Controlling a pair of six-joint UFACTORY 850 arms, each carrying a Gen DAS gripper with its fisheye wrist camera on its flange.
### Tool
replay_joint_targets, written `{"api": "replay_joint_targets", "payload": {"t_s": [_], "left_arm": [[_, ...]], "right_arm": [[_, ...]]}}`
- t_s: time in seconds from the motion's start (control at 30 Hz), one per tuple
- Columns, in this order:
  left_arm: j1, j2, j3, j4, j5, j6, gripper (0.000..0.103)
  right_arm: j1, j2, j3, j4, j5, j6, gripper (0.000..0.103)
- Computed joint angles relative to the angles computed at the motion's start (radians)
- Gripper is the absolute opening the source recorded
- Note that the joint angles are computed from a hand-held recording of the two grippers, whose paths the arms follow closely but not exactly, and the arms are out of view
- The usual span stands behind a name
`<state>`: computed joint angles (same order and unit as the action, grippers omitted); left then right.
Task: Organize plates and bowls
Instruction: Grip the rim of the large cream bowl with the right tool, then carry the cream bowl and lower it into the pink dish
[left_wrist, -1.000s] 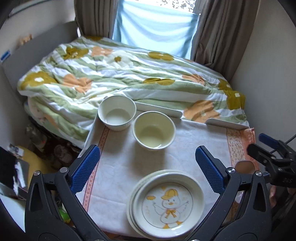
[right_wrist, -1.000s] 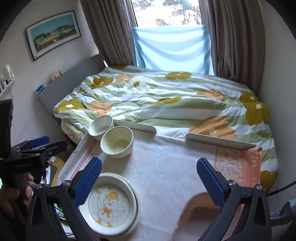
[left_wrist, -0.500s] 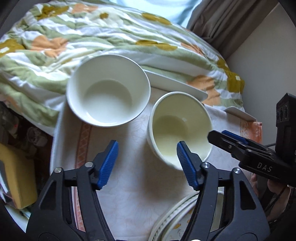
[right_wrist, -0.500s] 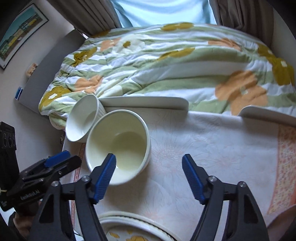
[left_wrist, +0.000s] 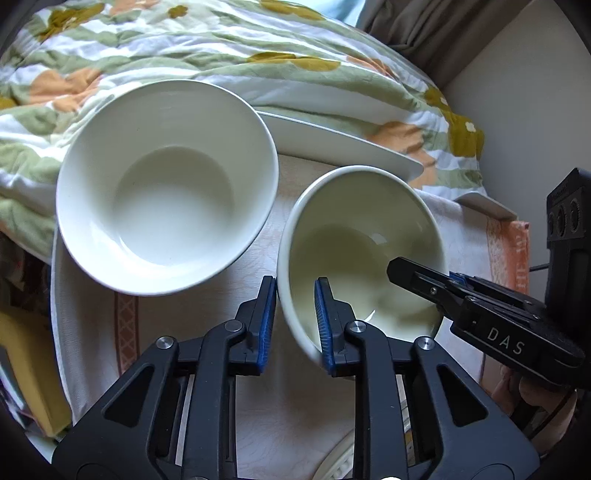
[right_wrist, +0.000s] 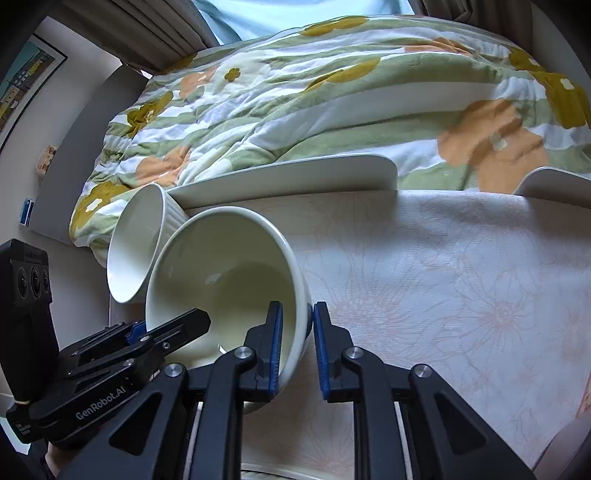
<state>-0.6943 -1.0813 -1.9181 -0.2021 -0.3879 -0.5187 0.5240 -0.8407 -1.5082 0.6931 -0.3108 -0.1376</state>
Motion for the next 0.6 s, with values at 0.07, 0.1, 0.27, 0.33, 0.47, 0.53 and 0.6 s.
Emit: {"api": "replay_joint_targets", "payload": {"t_s": [0.07, 0.1, 0.27, 0.33, 0.47, 0.53, 0.6], "left_arm": [[-0.002, -0.006, -0.013, 0.023, -0.015, -0.019, 0.019], [-0.001, -0.006, -0.014, 0.016, -0.017, -0.016, 0.019], [-0.003, -0.002, -0.015, 0.031, -0.031, -0.023, 0.019], [-0.008, 0.002, -0.017, 0.059, -0.037, -0.046, 0.019], [-0.012, 0.014, -0.018, 0.053, -0.043, -0.043, 0.019], [-0.017, 0.023, -0.021, 0.063, -0.049, -0.051, 0.019], [-0.028, 0.036, -0.028, 0.087, -0.054, -0.067, 0.019]], "right_arm": [[0.007, 0.000, -0.005, -0.067, 0.002, 0.055, 0.015], [0.008, 0.001, -0.005, -0.079, 0.002, 0.065, 0.015], [0.009, 0.009, 0.005, -0.069, 0.009, 0.066, 0.015], [0.011, 0.014, 0.007, -0.087, 0.015, 0.083, 0.015], [0.010, 0.032, 0.021, -0.093, 0.025, 0.091, 0.015], [0.007, 0.053, 0.040, -0.086, 0.029, 0.091, 0.015], [0.004, 0.083, 0.070, -0.072, 0.042, 0.083, 0.015]]}}
